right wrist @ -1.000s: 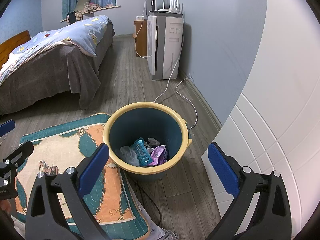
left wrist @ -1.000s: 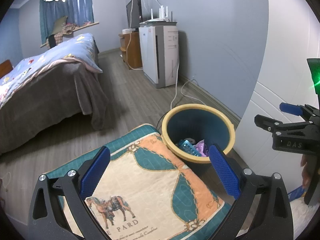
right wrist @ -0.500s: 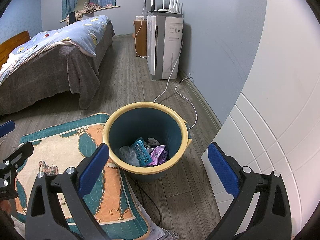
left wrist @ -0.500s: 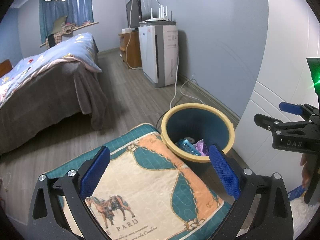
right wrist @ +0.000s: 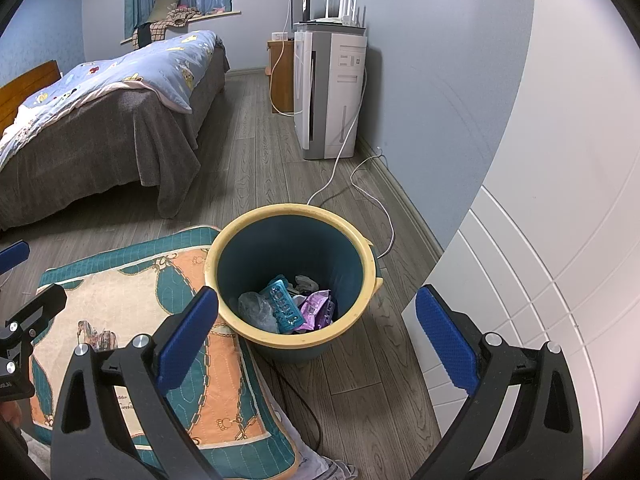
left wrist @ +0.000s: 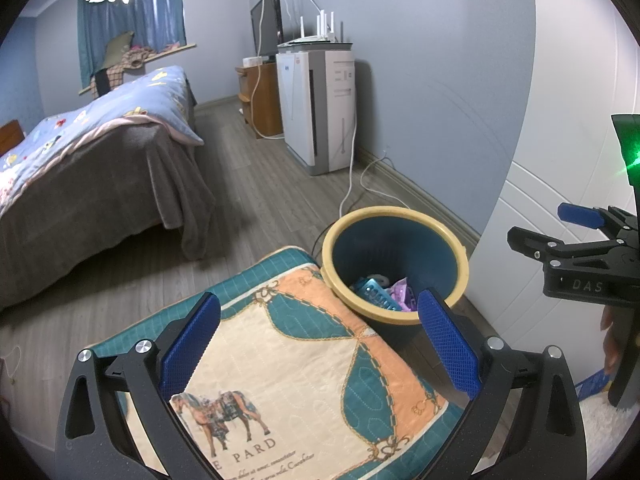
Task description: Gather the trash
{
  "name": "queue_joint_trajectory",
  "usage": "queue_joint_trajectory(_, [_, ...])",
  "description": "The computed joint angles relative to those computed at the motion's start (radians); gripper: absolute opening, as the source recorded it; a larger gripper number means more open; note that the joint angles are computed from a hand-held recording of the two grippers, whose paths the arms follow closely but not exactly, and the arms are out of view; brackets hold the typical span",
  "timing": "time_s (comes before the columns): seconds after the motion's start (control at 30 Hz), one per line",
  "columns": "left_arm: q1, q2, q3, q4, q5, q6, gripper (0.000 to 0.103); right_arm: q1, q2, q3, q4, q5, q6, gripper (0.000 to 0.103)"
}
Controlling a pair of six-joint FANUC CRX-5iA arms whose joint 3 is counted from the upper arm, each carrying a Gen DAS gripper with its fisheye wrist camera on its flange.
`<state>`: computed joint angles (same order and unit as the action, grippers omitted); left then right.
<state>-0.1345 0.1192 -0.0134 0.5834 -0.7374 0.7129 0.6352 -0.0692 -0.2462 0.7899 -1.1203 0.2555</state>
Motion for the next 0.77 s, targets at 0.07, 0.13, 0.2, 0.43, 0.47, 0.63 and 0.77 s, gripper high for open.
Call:
queue_joint_trajectory(0.07, [0.000, 0.000, -0.001, 0.000, 0.000, 0.000, 0.098, 0.000, 0.000, 0.000, 0.000, 0.000, 0.000, 0.097])
queue_joint_trajectory(0.13, [-0.001, 0.000, 0.000, 0.000, 0.001, 0.001, 0.098, -0.001, 0.000, 0.000, 0.000, 0.001, 0.001, 0.097])
queue_joint_trajectory(0.2, [-0.002, 0.000, -0.001, 0.000, 0.003, 0.001, 0.098, -0.001, -0.001, -0.002, -0.002, 0.001, -0.001, 0.097])
queue_joint_trajectory(0.43, [0.015, 0.002, -0.015, 0.056, -0.013, -0.061, 0.098, -0.007, 0.013, 0.013, -0.047, -0.007, 0.023, 0.097])
queue_joint_trajectory(0.47, [0.018, 0.004, -0.013, 0.060, -0.019, -0.071, 0.098, -0.010, 0.018, 0.020, -0.065, -0.009, 0.035, 0.097])
queue_joint_trajectory(0.63, [0.029, 0.003, 0.007, 0.034, -0.033, -0.052, 0.098, -0.011, 0.045, 0.057, -0.098, -0.049, 0.044, 0.097])
queue_joint_trajectory(0.77, [0.061, -0.001, 0.012, 0.065, -0.073, -0.050, 0.098, -0.032, 0.160, 0.194, -0.184, -0.141, 0.134, 0.097])
